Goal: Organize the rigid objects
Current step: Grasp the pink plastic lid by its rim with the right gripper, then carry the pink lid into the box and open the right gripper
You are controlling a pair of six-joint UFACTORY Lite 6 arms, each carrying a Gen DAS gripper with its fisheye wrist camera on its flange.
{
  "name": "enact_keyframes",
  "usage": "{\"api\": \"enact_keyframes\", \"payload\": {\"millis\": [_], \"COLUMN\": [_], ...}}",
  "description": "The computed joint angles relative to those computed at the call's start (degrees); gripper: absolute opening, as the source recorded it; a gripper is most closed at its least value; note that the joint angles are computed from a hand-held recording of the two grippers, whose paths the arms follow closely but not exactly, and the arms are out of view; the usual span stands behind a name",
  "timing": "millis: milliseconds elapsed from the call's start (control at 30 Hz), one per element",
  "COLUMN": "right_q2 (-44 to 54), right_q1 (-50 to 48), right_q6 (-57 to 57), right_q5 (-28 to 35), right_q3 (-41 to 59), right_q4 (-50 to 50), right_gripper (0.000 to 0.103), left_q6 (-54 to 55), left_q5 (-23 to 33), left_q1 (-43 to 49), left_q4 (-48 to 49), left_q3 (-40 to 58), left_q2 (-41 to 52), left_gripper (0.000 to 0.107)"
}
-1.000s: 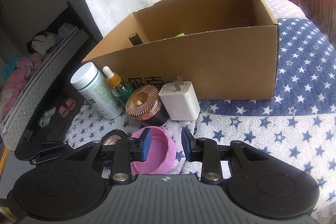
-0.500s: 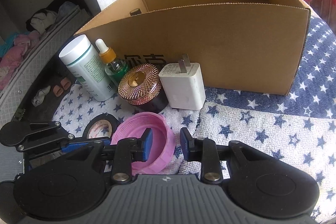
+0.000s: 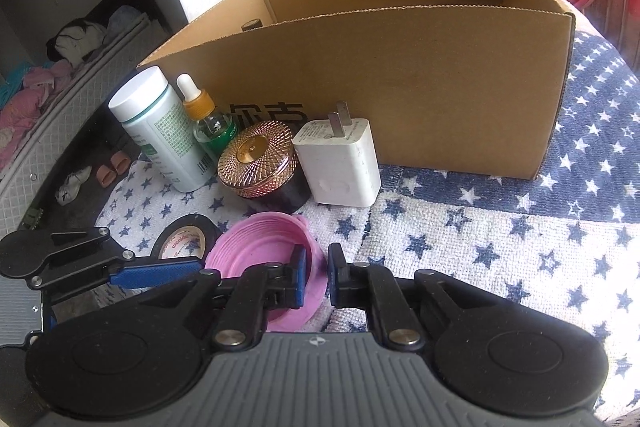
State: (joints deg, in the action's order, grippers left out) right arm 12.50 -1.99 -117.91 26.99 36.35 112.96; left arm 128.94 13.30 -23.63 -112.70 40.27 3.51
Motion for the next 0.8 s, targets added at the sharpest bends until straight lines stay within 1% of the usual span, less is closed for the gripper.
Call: {"api": "enact_keyframes", "payload": {"millis": [100,167,200,233,333,400,533,633,700,767,800], "right_q2": [-1.82,-3.12,-4.0,-4.87,-9.66,-14.32,-24.01,-27.77,-26.44,-22.67,-19.73], "right_q1": [-0.19,0.2,0.51,0.53,0.81,1.81,4.65,6.75,7.85,8.82,9.27], "right_q6": [-0.26,-2.17,-2.87,-2.64,-0.3,2.38,9.23,14.13,18.09,21.89,25.09], "right_q5": [0.3,-0.47,-0.93,-1.17,-2.34,-3.94,-7.9,-10.55,-11.77,-12.39,-12.52], "right_q3": [-1.43,-2.62,-3.3,-3.84,-6.02,-7.35,-7.38,-3.33,2.14,8.75,12.89], "right_q4": [0.32,2.69,3.96,4.16,2.87,1.28,-3.93,-9.41,-14.38,-19.07,-22.74], "right_gripper": [0.012,0.012,0.012,0.012,0.012,0.012,0.012,0.012,0.012,0.012,0.012], "left_q6": [7.48,7.74,5.56,4.18,9.11,9.25,1.97,-1.36,-3.99,-9.25,-13.51], "left_q5": [-1.86,-1.45,-0.75,-0.06,1.18,1.77,2.72,3.64,3.69,4.48,4.95], "left_q1": [-1.92,-2.14,-1.87,-1.7,-1.45,-0.91,1.36,3.62,4.83,6.66,7.62], "left_q4": [-7.91,-8.75,-6.61,-5.34,-9.66,-9.49,-1.56,2.67,5.62,10.81,14.83], "left_q3": [0.32,0.28,0.25,-0.24,-2.75,-3.86,-3.09,1.37,5.77,11.56,14.69], "left_q2": [0.68,0.78,0.77,0.24,-2.96,-5.83,-11.64,-12.72,-10.91,-7.47,-5.28], "left_gripper": [0.054,0.054,0.049,0.049,0.049,0.049,0.049,0.049,0.049,0.049,0.049]}}
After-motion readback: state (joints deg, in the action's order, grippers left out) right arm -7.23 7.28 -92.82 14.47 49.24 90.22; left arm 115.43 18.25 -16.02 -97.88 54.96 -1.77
